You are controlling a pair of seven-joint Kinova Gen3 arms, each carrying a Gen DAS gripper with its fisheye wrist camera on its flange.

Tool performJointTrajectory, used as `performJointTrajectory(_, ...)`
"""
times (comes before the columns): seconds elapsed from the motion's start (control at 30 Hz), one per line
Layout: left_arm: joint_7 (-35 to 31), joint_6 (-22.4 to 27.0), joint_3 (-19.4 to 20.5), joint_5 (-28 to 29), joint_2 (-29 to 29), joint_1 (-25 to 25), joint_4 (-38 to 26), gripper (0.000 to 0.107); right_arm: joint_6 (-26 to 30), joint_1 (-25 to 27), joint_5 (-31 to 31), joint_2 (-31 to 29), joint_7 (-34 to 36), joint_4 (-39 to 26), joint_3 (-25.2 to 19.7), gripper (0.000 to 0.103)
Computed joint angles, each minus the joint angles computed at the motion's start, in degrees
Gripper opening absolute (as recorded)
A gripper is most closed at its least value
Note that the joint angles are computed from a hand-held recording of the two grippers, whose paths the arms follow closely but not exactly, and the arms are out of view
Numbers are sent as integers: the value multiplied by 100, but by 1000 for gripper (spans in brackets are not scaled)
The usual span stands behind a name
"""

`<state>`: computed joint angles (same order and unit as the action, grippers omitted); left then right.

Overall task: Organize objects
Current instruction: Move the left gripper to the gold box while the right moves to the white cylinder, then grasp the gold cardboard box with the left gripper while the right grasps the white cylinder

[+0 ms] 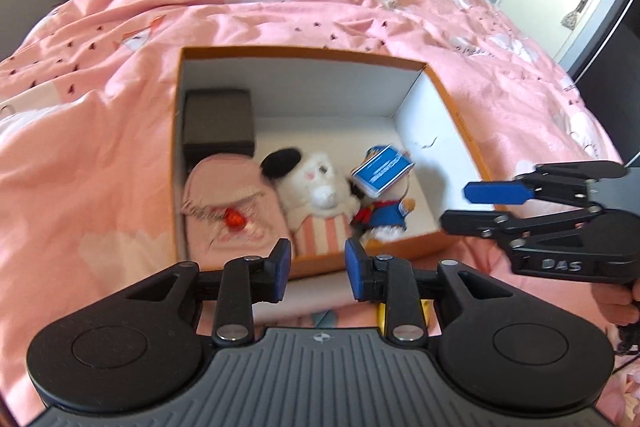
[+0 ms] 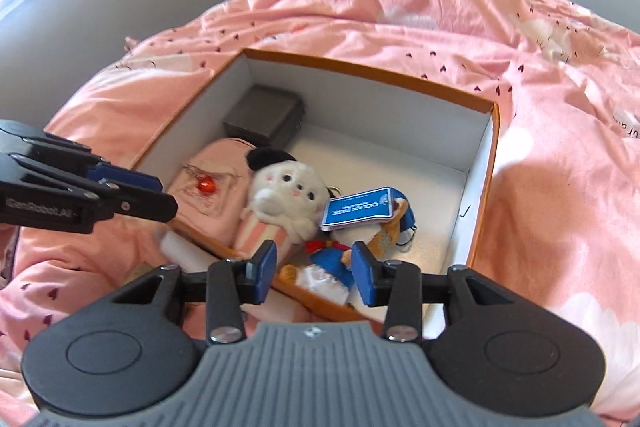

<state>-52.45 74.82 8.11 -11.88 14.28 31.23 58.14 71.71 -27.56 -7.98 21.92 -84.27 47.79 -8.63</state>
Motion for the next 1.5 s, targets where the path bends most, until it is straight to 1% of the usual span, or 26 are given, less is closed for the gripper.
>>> performJointTrajectory(0.1, 541, 328, -52, -412, -7, 326, 71, 48, -523, -114, 141, -428, -214, 717, 20, 44)
performJointTrajectory(0.13, 686, 387, -46, -555, -20, 431, 142, 57, -643, -155, 210, -526, -304, 896, 19, 44)
performJointTrajectory(0.17, 809, 364, -33, -691, -49, 524, 251, 64, -757, -179, 250, -622, -401, 1095, 10, 44)
performJointTrajectory(0.2, 933, 248, -13, -816, -121, 603, 446, 67, -809, -190, 273, -674, -480, 1218, -6, 45)
performJointTrajectory(0.23, 1045, 184, 20, -877, -189, 648, 626, 70, -853, -198, 284, -722, -557, 1353, -25, 45)
performJointTrajectory(0.33, 1439, 169, 108, -1034, -225, 747, 908, 72, -903, -292, 431, -775, -833, 1630, -49, 45)
performJointTrajectory(0.43, 1481, 270, 226, -1217, -138, 836, 1012, 76, -1001, -305, 469, -770, -944, 1844, -92, 45)
performJointTrajectory(0.5, 1452, 619, 216, -1463, 89, 1020, 820, 76, -1122, -327, 536, -764, -939, 1988, -115, 48)
performJointTrajectory(0.53, 1457, 691, 196, -1561, 150, 1103, 794, 76, -1181, -365, 623, -758, -937, 2044, -118, 53)
performJointTrajectory(0.6, 1438, 819, 153, -1651, 258, 1208, 724, 76, -1256, -447, 815, -719, -868, 2115, -129, 55)
performJointTrajectory(0.7, 1390, 955, 90, -1710, 417, 1314, 643, 76, -1221, -450, 798, -571, -615, 2089, -181, 59)
performJointTrajectory(0.77, 1402, 934, 41, -1733, 458, 1364, 673, 76, -1265, -405, 679, -474, -402, 2074, -221, 59)
performJointTrajectory(0.9, 1479, 854, -10, -1600, 439, 1319, 720, 74, -1396, -493, 737, -316, -201, 2051, -196, 59)
performJointTrajectory(0.97, 1522, 765, -6, -1494, 377, 1260, 780, 63, -1415, -458, 627, -236, -102, 2018, -214, 58)
performJointTrajectory(1.0, 1542, 764, -3, -1480, 366, 1252, 785, 62, -1417, -450, 580, -206, -71, 2007, -217, 57)
performJointTrajectory(1.07, 1558, 743, 9, -1445, 330, 1225, 810, 51, -1497, -565, 717, -206, -144, 2052, -152, 55)
performJointTrajectory(1.1, 1560, 741, 16, -1431, 312, 1212, 818, 48, -1533, -627, 816, -220, -182, 2083, -121, 49)
performJointTrajectory(1.13, 1561, 717, 22, -1398, 280, 1182, 835, 42, -1536, -668, 890, -233, -196, 2093, -106, 44)
performJointTrajectory(1.17, 1567, 690, 26, -1383, 245, 1157, 853, 32, -1536, -660, 885, -253, -173, 2099, -119, 43)
performJointTrajectory(1.2, 1568, 737, 30, -1423, 235, 1166, 830, 28, -1515, -644, 857, -277, -143, 2093, -138, 40)
performJointTrajectory(1.23, 1545, 858, 31, -1535, 262, 1212, 765, 20, -1462, -628, 819, -297, -99, 2066, -162, 35)
performJointTrajectory(1.27, 1487, 989, 31, -1643, 307, 1254, 691, 17, -1434, -602, 754, -336, -39, 2064, -196, 33)
performJointTrajectory(1.33, 1415, 1081, 28, -1654, 288, 1249, 686, 18, -1348, -587, 667, -411, 106, 2052, -256, 28)
performJointTrajectory(1.4, 1426, 866, 47, -1430, 113, 1105, 876, 22, -1268, -637, 657, -512, 217, 2093, -296, 25)
performJointTrajectory(1.47, 1497, 667, 77, -1226, -42, 956, 1073, 41, -1185, -691, 667, -581, 310, 2131, -324, 24)
performJointTrajectory(1.5, 1535, 608, 97, -1191, -89, 914, 1146, 44, -1153, -701, 653, -598, 331, 2145, -327, 24)
